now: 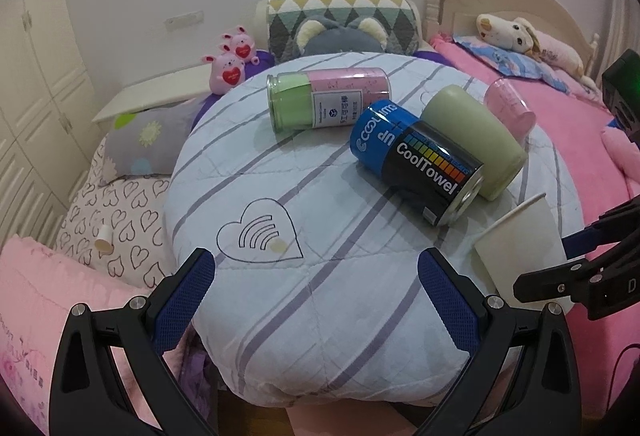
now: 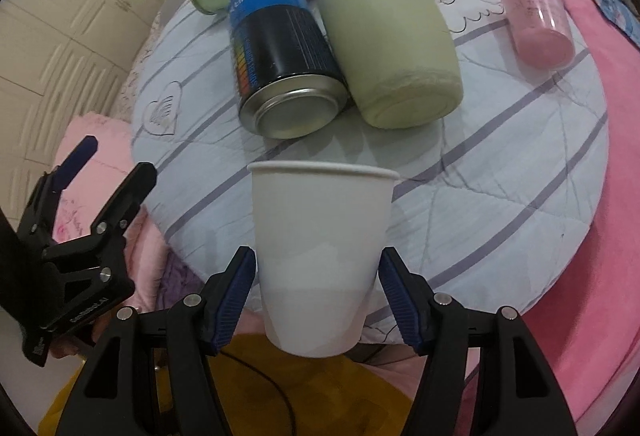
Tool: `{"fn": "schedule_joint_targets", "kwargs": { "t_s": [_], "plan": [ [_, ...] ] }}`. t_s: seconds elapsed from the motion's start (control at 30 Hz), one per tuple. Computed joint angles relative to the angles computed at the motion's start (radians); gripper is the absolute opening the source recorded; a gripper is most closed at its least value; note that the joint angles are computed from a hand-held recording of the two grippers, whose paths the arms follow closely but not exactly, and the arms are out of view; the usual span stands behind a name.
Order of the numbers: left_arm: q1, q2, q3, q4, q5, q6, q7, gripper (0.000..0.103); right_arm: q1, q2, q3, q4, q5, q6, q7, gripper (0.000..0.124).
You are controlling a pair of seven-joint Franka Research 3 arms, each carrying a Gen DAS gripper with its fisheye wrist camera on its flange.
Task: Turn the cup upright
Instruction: 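Lift the white paper cup with the right tool and rotate it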
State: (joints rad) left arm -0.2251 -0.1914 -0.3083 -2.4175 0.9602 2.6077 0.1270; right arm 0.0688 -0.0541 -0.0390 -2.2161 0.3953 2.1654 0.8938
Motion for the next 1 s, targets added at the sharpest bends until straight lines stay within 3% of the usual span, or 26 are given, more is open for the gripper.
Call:
{"fn": "schedule_joint_targets", "kwargs": {
  "t_s": [0.3,0.5,0.8,1.0],
  "plan": [
    [-0.032,-0.007,-0.025,0.035,-0.033,-0.048,-0.005,0.103,-0.019,-0.014,-0.017,0.008,0.019,-0.032,-0.083,0.065],
    [-0.068,0.033,-0.037,0.094,-0.069,-0.094,0.013,0.103,-0.054,-0.01,-0.05,0.038,0.133,-0.084,-0.177,0.065],
    [-0.13,0.142,-0.031,0.22,-0.113,-0.128,0.044,0.103,-0.092,-0.03,-0.067,0.003,0.162,0.072,-0.276,0.065],
    [-0.171,0.226,-0.013,0.315,-0.133,-0.173,0.045,0.103,-0.124,0.025,-0.08,0.054,0.163,0.058,-0.325,0.065]
  ]
}}
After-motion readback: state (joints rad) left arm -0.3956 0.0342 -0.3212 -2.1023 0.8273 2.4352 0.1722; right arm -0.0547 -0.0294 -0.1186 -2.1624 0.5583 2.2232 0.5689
